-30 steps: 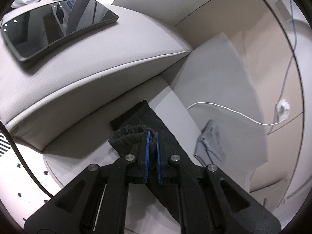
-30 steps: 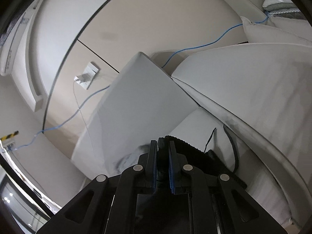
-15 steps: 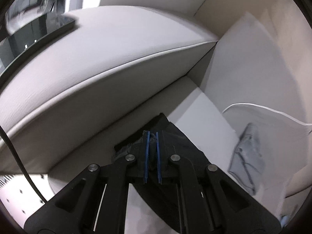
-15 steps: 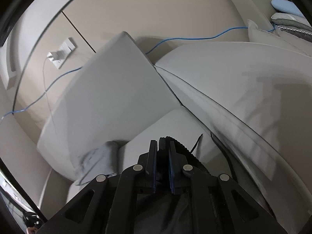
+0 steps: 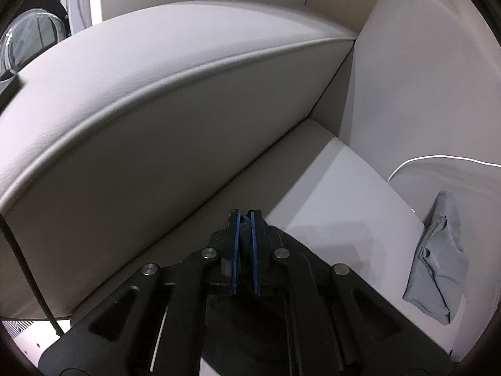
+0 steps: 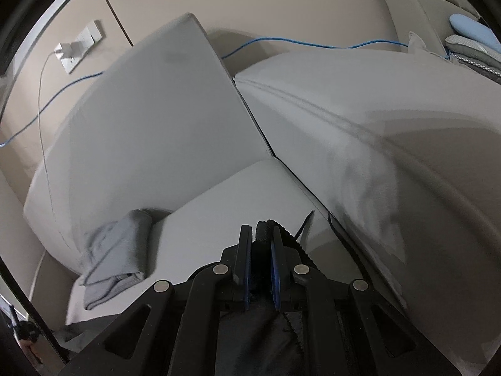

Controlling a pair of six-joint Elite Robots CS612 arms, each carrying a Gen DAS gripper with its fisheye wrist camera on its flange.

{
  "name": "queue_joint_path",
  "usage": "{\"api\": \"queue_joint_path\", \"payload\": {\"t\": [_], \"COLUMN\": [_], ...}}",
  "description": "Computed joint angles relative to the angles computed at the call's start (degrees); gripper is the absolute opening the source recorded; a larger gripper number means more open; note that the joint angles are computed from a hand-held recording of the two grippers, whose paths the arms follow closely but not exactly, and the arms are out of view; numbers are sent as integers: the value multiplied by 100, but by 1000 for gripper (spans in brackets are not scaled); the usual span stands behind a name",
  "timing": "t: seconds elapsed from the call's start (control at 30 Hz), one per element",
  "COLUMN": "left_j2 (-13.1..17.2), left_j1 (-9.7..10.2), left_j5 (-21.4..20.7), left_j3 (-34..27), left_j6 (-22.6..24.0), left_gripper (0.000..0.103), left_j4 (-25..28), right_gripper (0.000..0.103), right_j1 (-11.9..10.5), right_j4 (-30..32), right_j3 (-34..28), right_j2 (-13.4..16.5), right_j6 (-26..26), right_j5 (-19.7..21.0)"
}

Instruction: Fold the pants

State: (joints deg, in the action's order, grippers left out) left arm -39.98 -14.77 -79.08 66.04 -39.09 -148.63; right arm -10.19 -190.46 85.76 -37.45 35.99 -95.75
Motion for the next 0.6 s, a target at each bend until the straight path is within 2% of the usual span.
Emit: {"api": "queue_joint_path", "payload": {"t": [0.37, 0.5, 0.57, 0.6], "left_j2": [385, 532, 605, 622], "left_j1": [-98, -127, -116, -106], "left_j5": [403, 457, 407, 371], "left_j3": [-522, -732, -845, -877], "left_j6": [335, 521, 586, 590], "left_gripper": [4, 5, 8, 16], "left_j4": [407, 662, 681, 697], "right_gripper": [9, 10, 11, 12], "right_j1": [40, 90, 120, 134], "right_j4": [467, 843, 1090, 1218], "right_j3": [-380, -554, -627, -656], "right_j2": [204, 269, 276, 272], "right_j6": [-232, -444, -528, -578], "right_j5": [-193, -340, -438, -481]}}
